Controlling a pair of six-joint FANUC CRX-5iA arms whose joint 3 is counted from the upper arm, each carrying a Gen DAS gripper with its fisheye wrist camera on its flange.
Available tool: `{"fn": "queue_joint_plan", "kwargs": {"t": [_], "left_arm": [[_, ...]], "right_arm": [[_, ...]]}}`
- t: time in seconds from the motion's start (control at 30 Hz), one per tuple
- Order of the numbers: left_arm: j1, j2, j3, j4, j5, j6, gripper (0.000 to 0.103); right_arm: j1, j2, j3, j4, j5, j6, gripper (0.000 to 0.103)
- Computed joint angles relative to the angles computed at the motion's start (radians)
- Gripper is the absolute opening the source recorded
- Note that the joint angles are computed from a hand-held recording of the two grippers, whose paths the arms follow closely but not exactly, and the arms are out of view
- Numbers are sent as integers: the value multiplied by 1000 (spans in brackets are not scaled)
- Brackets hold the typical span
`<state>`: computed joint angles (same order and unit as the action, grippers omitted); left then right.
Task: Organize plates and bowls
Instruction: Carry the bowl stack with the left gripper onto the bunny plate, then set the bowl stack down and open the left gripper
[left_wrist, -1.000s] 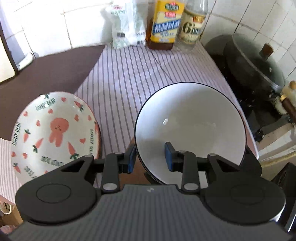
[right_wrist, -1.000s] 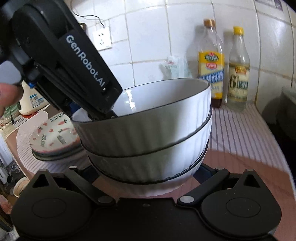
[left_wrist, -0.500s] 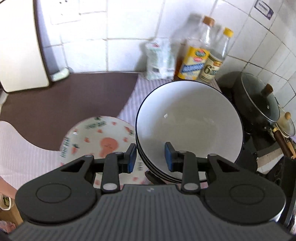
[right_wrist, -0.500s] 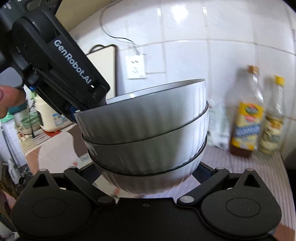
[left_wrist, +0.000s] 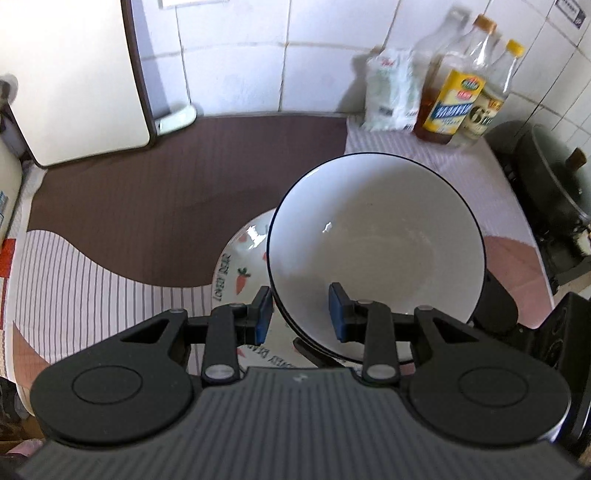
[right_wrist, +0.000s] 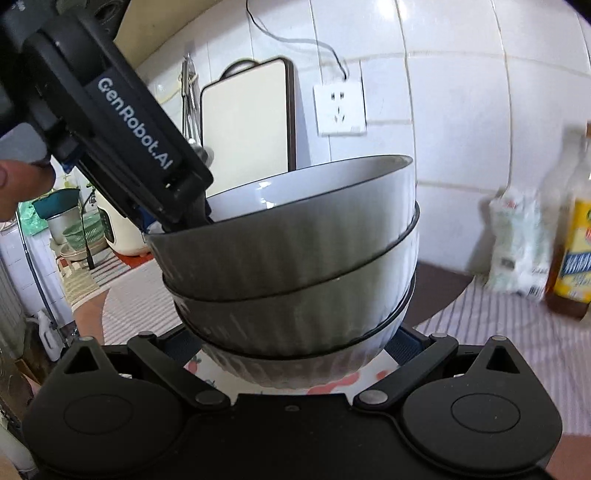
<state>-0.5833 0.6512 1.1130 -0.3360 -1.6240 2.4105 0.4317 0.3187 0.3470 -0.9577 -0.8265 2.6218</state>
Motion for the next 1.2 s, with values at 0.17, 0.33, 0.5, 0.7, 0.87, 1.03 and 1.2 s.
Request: {"fn": "queue_joint_plan", "kwargs": {"t": [0.17, 0.33, 0.5, 0.7, 0.87, 1.03, 1.2], "left_arm": [[26, -40, -125, 30, 80, -40, 31], [48, -57, -191, 60, 125, -72, 31], [68, -57, -212, 91, 140, -80, 30], [75, -75, -252, 101, 163, -82, 30], [88, -96, -290, 122, 197, -86, 30], [90, -89, -271, 115, 183, -57, 29], [70, -103, -258, 85, 180, -51, 33]], "right_arm": [[32, 11, -27, 41, 47, -37, 103], [73, 14, -61, 108, 127, -106, 103], [104, 15, -83, 171, 179, -170, 103], [130, 10, -106, 227, 212, -198, 103], [134, 12, -99, 251, 203, -225, 103], [263, -43, -225, 646, 338, -567, 103], [300, -131, -343, 785, 388, -751, 103]]}}
